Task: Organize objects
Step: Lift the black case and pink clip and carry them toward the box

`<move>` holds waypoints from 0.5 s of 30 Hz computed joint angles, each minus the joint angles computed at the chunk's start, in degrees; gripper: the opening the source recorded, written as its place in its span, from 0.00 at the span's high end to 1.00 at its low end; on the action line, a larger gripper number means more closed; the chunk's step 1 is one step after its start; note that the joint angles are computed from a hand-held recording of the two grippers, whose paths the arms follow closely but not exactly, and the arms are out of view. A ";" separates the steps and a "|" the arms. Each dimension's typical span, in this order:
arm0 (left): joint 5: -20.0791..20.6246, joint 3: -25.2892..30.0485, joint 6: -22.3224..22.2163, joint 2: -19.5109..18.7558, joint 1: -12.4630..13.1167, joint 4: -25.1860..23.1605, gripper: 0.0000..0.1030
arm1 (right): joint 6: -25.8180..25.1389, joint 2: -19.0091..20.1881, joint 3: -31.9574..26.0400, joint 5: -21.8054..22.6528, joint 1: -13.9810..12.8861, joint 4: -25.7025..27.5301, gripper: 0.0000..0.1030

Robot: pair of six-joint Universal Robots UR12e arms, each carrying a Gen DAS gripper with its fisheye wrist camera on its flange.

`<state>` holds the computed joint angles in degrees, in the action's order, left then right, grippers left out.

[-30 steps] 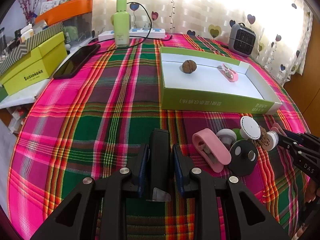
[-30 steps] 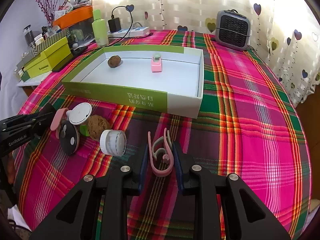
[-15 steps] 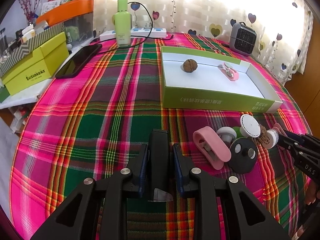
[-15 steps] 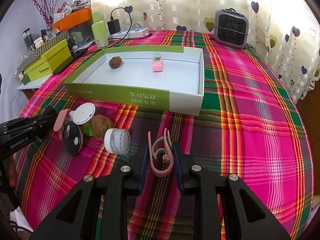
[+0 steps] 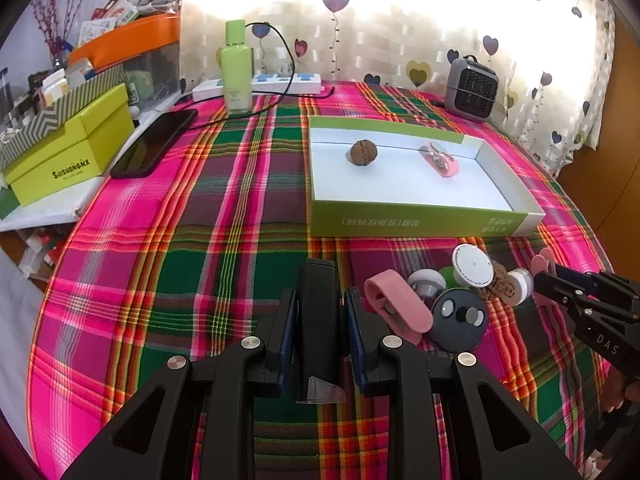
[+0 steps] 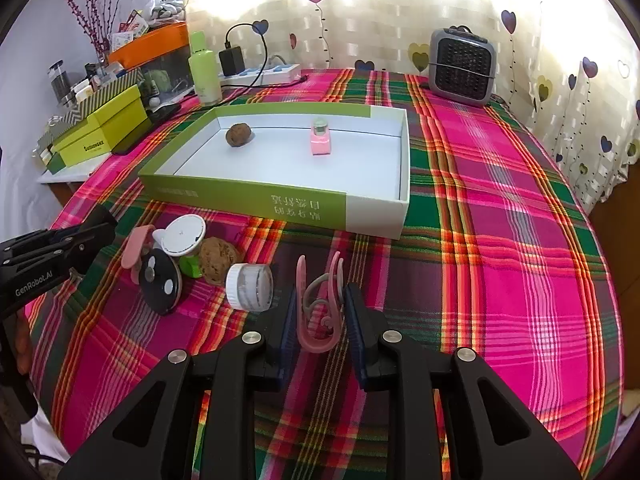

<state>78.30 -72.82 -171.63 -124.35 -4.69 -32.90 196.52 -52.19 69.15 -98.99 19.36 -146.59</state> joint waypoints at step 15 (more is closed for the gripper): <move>-4.62 0.77 1.49 0.67 0.15 -0.60 0.79 | -0.46 -0.33 -0.46 -0.28 0.29 -1.35 0.76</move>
